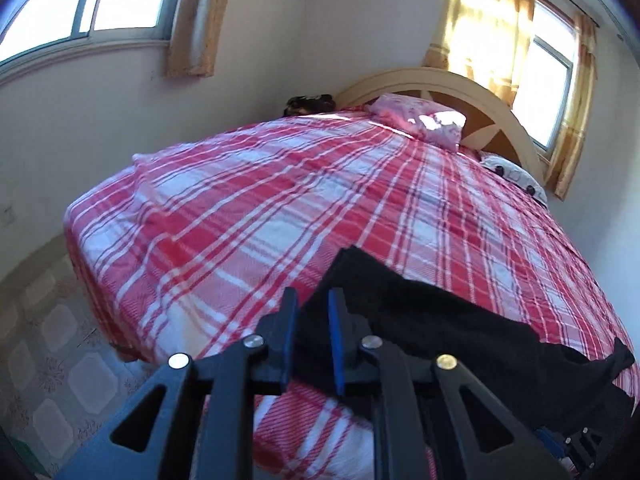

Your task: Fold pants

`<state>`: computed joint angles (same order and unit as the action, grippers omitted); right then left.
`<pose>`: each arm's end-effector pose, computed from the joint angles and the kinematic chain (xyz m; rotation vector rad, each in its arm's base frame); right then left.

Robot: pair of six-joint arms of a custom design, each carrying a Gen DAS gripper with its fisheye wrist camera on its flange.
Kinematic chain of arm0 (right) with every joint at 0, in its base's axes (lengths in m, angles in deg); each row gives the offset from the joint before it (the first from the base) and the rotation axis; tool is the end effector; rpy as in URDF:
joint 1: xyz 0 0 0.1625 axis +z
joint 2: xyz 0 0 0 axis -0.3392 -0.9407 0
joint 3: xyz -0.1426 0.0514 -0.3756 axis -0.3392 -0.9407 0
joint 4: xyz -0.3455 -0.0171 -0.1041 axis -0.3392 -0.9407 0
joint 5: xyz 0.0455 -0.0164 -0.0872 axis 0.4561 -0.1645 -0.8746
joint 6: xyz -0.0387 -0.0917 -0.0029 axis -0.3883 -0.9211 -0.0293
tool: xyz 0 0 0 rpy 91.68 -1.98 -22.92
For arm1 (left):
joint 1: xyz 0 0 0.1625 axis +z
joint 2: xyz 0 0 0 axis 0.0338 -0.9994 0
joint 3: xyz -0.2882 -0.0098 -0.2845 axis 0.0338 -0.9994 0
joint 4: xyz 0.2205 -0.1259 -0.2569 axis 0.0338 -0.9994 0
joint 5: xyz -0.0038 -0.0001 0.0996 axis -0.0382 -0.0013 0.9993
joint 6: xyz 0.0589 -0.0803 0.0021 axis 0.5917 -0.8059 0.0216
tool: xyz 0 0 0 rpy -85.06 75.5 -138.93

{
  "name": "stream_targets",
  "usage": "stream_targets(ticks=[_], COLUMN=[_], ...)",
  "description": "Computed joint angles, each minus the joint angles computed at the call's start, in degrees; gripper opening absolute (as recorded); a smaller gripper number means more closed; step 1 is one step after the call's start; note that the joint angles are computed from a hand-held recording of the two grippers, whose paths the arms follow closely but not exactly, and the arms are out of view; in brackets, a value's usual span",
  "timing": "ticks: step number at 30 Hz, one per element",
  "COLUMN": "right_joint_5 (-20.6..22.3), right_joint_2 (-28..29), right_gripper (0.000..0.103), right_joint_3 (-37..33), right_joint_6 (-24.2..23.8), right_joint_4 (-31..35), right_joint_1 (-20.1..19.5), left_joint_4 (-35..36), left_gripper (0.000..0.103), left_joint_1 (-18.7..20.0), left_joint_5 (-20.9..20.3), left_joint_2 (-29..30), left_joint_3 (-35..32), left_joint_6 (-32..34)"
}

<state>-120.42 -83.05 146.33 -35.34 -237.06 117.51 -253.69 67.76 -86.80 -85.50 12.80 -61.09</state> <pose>0.1638 -0.5548 -0.0342 1.0360 -1.9547 0.7691 -0.0296 -0.6390 0.1795 0.2669 2.3051 -1.2191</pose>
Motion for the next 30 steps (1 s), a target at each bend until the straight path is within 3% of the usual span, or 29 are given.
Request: stream_targets(ticks=[1,3,6,8,9,11,13,15,19,21,24,30], right_joint_5=[0.67,3.19,9.30,11.46,12.04,10.62,7.20,1.49,-0.42,-1.25,-6.96,-15.34], right_joint_2=[-0.57,-2.78,-9.76,-13.27,-15.22,-19.84,-24.90,-31.56,-41.49,-43.81,-42.84,-35.41], right_gripper=[0.015,0.016,0.026,0.046,0.051,0.063,0.063,0.063,0.062,0.053,0.051,0.051], right_joint_3=[0.56,2.66,8.54,11.71,13.57,16.60,17.89,17.27,13.16,7.98,-1.61,-17.82], right_joint_6=[0.95,4.75,16.41,22.22,25.07,30.41,33.91,38.82,51.54,55.48,57.07,60.73], right_joint_4=[0.13,-0.24,-0.80,-4.19,-7.23,-11.85,-10.95,-5.56,9.15,19.78,34.56,51.84], right_joint_1=[-0.03,-0.18,-1.11,-2.01,-2.85,-4.98,-7.25,-10.09,-16.37,-19.03,-19.94,-21.39], left_joint_4=[0.39,2.72,11.25,10.29,7.50,6.86,6.72,7.37,5.32,2.06,0.09,1.38], left_gripper=[0.036,0.046,0.046,0.046,0.046,0.047,0.050,0.056,0.067,0.069,0.070,0.072], left_joint_1=[-0.12,-0.04,1.06,1.30,0.80,0.28,0.16,0.14,-0.92,-1.57,-1.74,-1.74], left_joint_5=[-0.43,0.35,1.91,3.04,4.32,6.27,6.43,5.93,9.32,11.96,12.91,13.09], left_joint_2=[1.01,3.54,5.22,6.13,6.81,7.43,7.31,7.08,9.72,11.77,12.54,12.27], left_joint_3=[-1.36,-4.57,-7.30,-6.58,-6.10,-6.08,-5.73,-5.70,-7.30,-8.08,-8.33,-8.53], left_joint_6=[0.29,-0.60,-5.41,-4.75,-1.91,0.54,0.68,0.15,3.46,6.68,7.50,6.53])
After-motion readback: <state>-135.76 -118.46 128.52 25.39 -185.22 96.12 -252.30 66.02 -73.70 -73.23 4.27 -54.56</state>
